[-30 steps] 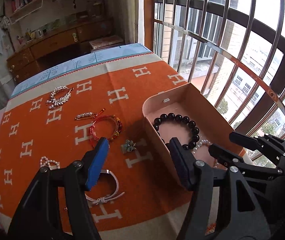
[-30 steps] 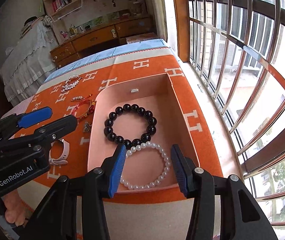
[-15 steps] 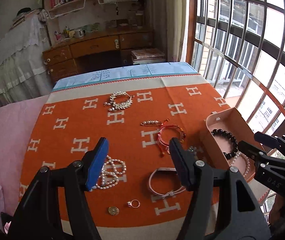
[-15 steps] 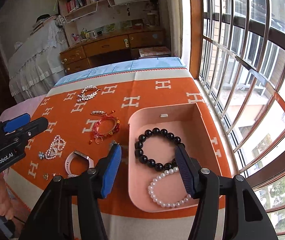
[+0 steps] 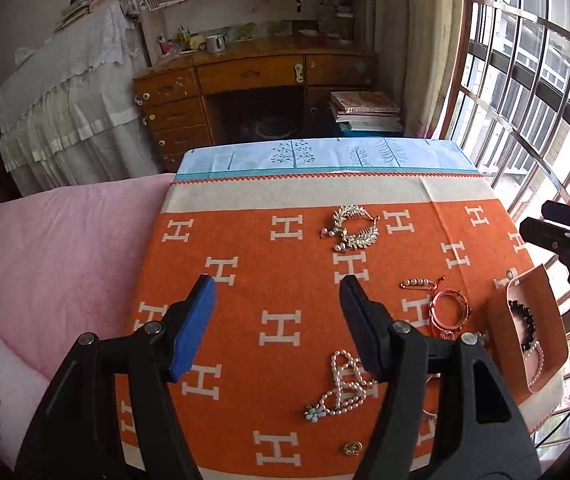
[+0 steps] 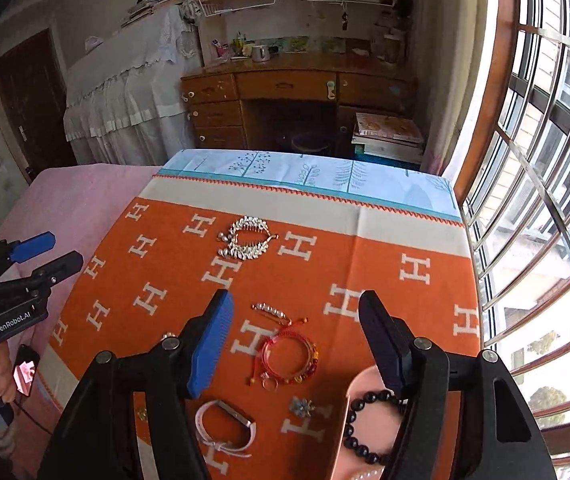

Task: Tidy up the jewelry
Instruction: 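Move the left tool to the silver leaf comb while the right tool approaches the pearl pin, then grasp the silver leaf comb with the left tool while the right tool grasps the small pearl pin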

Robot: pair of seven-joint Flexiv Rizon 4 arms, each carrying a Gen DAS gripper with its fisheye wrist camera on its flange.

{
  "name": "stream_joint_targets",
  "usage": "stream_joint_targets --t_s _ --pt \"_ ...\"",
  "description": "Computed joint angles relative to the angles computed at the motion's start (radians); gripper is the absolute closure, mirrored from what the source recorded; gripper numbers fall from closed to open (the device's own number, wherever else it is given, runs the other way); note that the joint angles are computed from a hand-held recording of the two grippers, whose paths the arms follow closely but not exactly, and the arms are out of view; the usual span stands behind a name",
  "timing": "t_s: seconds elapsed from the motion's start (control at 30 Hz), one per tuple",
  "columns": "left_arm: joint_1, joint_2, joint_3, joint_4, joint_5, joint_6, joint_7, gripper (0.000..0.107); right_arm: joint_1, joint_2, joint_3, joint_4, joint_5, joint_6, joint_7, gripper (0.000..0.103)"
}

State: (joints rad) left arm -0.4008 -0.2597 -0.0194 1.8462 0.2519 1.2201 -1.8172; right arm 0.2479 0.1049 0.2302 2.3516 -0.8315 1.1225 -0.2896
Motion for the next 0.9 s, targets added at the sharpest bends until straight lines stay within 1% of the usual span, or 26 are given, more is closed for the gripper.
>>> stream_joint_targets --t_s 0.1,0.17,0.23,0.33,0.43,0.47,0.57,0.63,0.7,0.73,0.8,0.83,0.87,0.9 --pt "0.031 -0.072 -0.032 -0.099 -0.078 -0.057 0.064 0.045 0.015 -0.096 -0.036 -0.135 0.081 -0.005 -0.084 0.037" --pt "0.044 -0.138 -0.058 -0.177 -0.138 -0.091 0.12 0.045 0.03 -0.17 -0.053 -0.234 0.168 -0.027 -0.169 0.037" --pt "0.04 -0.208 -0.068 -0.259 -0.172 -0.129 0.167 0.045 0.039 -0.245 -0.057 -0.325 0.298 -0.051 -0.303 0.037" --pt "0.003 -0.331 -0.047 -0.403 -0.179 -0.204 0.199 0.045 0.032 -0.352 -0.032 -0.438 0.516 -0.096 -0.548 0.037" --pt "-0.012 -0.441 -0.044 -0.533 -0.202 -0.293 0.249 0.045 0.014 -0.432 -0.001 -0.504 0.673 -0.145 -0.745 0.037" --pt "-0.015 -0.472 -0.044 -0.57 -0.212 -0.322 0.266 0.045 0.013 -0.452 0.006 -0.515 0.706 -0.161 -0.797 0.038" --pt "-0.023 -0.543 -0.038 -0.654 -0.23 -0.383 0.298 0.045 0.024 -0.49 0.009 -0.53 0.742 -0.2 -0.92 0.039" --pt "-0.028 -0.574 -0.03 -0.689 -0.234 -0.401 0.31 0.045 0.036 -0.509 0.002 -0.538 0.738 -0.227 -0.981 0.043" --pt "-0.029 -0.601 -0.029 -0.718 -0.24 -0.416 0.329 0.045 0.041 -0.525 0.001 -0.547 0.749 -0.251 -1.035 0.05" --pt "-0.028 -0.613 -0.03 -0.727 -0.242 -0.418 0.339 0.045 0.044 -0.53 0.0 -0.544 0.754 -0.258 -1.053 0.052" --pt "-0.028 -0.634 -0.032 -0.749 -0.248 -0.431 0.361 0.045 0.047 -0.549 -0.005 -0.557 0.761 -0.289 -1.086 0.066" --pt "-0.029 -0.641 -0.031 -0.755 -0.25 -0.436 0.37 0.045 0.053 -0.563 -0.009 -0.566 0.759 -0.303 -1.094 0.07" --pt "-0.031 -0.65 -0.03 -0.765 -0.251 -0.441 0.376 0.045 0.06 -0.561 -0.02 -0.555 0.744 -0.281 -1.098 0.073" --pt "-0.032 -0.659 -0.031 -0.775 -0.254 -0.446 0.384 0.045 0.061 -0.562 -0.023 -0.557 0.735 -0.273 -1.114 0.081"
